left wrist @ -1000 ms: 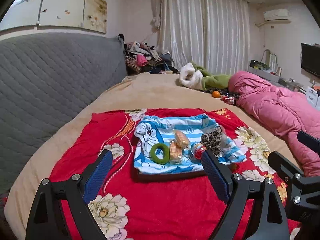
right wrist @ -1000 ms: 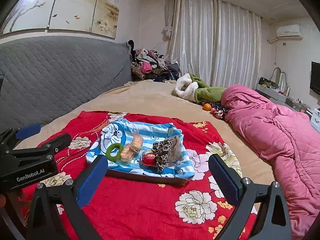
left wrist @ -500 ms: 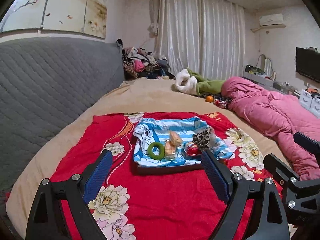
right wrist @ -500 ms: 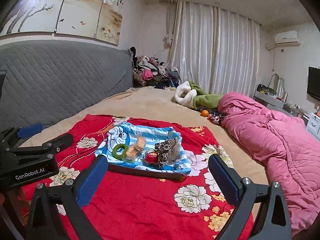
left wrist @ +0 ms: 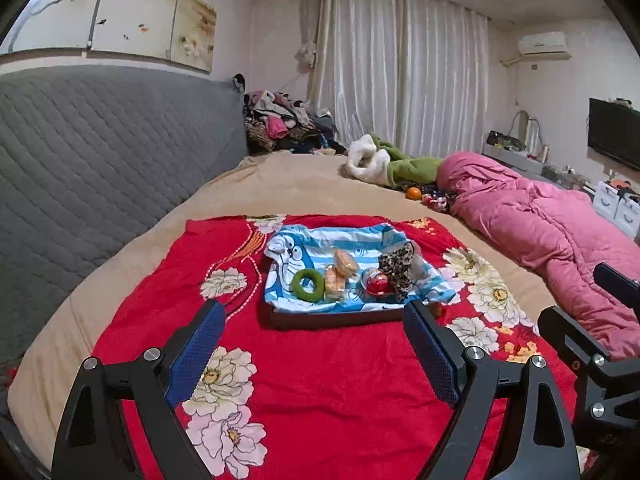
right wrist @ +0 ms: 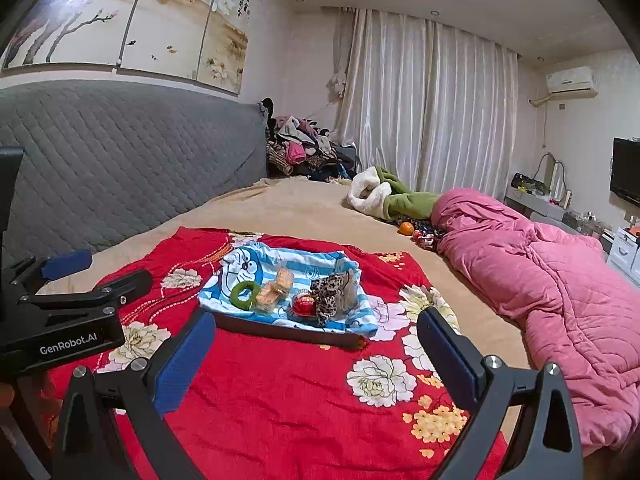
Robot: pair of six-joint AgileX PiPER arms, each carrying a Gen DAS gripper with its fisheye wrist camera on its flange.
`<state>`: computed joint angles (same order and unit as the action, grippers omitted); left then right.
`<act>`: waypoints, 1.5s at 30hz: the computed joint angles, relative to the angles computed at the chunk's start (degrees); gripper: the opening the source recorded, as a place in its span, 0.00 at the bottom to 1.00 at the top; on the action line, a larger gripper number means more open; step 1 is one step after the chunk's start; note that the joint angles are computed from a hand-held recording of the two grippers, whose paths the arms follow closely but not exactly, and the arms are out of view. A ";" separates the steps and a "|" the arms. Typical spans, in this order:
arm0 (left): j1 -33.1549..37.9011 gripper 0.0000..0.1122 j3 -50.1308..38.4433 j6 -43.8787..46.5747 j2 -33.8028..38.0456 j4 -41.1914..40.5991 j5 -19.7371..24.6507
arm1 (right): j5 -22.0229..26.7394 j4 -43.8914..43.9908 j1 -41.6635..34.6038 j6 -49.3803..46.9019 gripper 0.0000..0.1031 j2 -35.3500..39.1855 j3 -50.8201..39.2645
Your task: Organize objects
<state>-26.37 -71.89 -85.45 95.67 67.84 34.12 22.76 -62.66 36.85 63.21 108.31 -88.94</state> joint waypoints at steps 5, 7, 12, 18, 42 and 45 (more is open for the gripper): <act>-0.42 0.81 2.34 -4.66 0.88 3.77 -0.70 | -0.69 -3.22 -0.06 3.95 0.99 -0.30 2.42; -0.44 0.81 2.60 -5.17 2.11 4.19 -0.68 | -0.95 -4.39 -0.22 5.68 0.99 0.37 3.07; 0.65 0.81 4.03 -9.46 4.98 7.33 -2.48 | -1.58 -8.05 -0.67 10.03 0.99 2.43 4.57; 1.56 0.81 4.76 -13.23 7.37 10.95 -3.36 | -2.78 -11.13 -1.60 14.11 0.99 3.53 5.48; 2.09 0.81 4.94 -14.78 10.28 11.76 -4.26 | -4.23 -11.98 -2.42 16.02 0.99 7.17 5.42; 2.26 0.81 4.74 -14.73 10.93 11.51 -4.51 | -4.49 -11.52 -2.55 15.70 0.99 7.53 5.28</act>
